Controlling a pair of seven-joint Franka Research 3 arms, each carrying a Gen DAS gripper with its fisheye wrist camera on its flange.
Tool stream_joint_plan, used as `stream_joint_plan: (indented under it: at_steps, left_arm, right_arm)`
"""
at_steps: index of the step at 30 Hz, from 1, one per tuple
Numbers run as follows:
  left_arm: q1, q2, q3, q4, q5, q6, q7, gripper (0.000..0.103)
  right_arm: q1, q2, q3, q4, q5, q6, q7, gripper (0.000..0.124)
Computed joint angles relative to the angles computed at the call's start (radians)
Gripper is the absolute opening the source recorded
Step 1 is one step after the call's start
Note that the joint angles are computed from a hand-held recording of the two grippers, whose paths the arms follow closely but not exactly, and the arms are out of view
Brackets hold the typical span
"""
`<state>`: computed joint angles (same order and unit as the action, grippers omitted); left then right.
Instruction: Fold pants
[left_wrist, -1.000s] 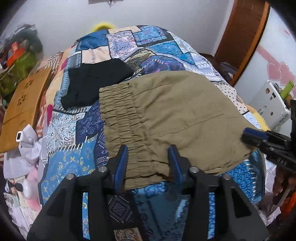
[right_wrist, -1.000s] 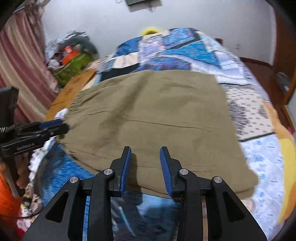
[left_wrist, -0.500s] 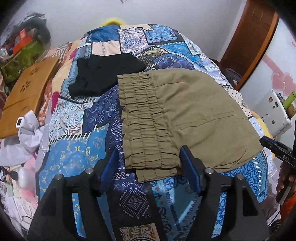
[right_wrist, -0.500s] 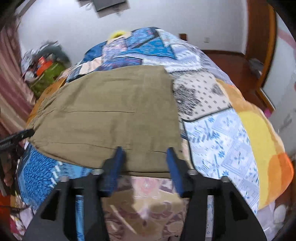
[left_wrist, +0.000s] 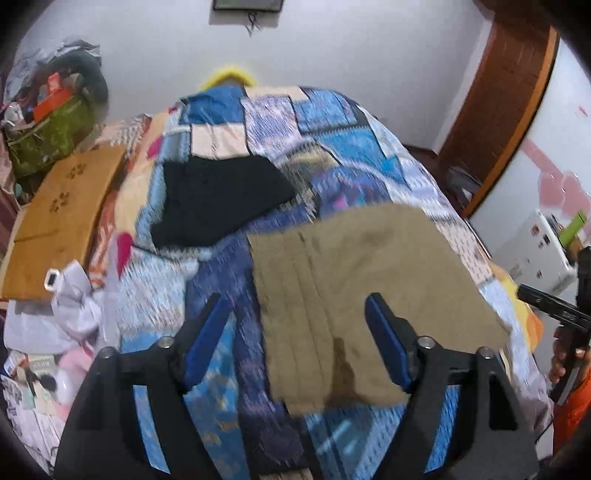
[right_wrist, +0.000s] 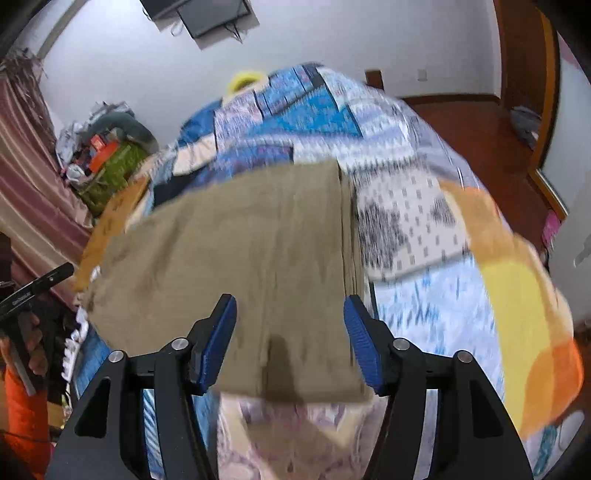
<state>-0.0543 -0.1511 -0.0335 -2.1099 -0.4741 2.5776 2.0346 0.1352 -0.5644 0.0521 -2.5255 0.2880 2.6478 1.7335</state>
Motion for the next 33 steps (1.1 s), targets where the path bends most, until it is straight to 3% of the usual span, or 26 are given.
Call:
stream_joint_plan:
  at_steps: [3, 6, 8, 14, 17, 23, 26, 28, 30, 33]
  left_arm:
    - [0.014, 0.083, -0.012, 0.090, 0.042, -0.001, -0.054, 0.081]
    - [0.039, 0.172, -0.030, 0.189, 0.049, -0.045, -0.086, 0.081]
    - [0.060, 0.231, -0.048, 0.256, 0.054, -0.089, -0.105, 0.081]
    - [0.104, 0.374, -0.103, 0.408, 0.114, -0.182, -0.171, 0.081]
    - [0.112, 0.411, -0.122, 0.427, 0.156, -0.192, -0.178, 0.081]
    - [0.128, 0.436, -0.149, 0.409, 0.185, -0.158, -0.161, 0.084]
    - [0.132, 0.426, -0.150, 0.385, 0.189, -0.116, -0.150, 0.085]
    - [0.112, 0.400, -0.136, 0.329, 0.263, -0.019, -0.164, 0.085]
    - [0.096, 0.381, -0.123, 0.281, 0.334, 0.053, -0.193, 0.085]
    - [0.092, 0.380, -0.117, 0.262, 0.380, 0.085, -0.254, 0.085]
  right_arm:
    - [-0.010, 0.073, -0.007, 0.067, -0.012, 0.042, -0.014, 0.061]
    - [0.026, 0.166, -0.056, 0.142, 0.034, 0.067, -0.089, 0.062]
    - [0.043, 0.241, -0.085, 0.206, 0.073, 0.047, -0.154, 0.064]
    - [-0.007, 0.488, -0.092, 0.415, 0.085, -0.033, -0.213, 0.064]
    - [-0.029, 0.596, -0.092, 0.508, 0.130, -0.054, -0.241, 0.064]
    - [-0.066, 0.778, -0.075, 0.673, 0.186, -0.078, -0.229, 0.063]
    - [-0.081, 0.864, -0.071, 0.767, 0.185, -0.146, -0.202, 0.045]
    - [-0.090, 0.913, -0.065, 0.819, 0.180, -0.209, -0.192, 0.035]
    - [-0.076, 0.924, -0.071, 0.829, 0.132, -0.214, -0.180, 0.028]
    - [-0.034, 0.923, -0.098, 0.828, 0.006, -0.210, -0.118, 0.019]
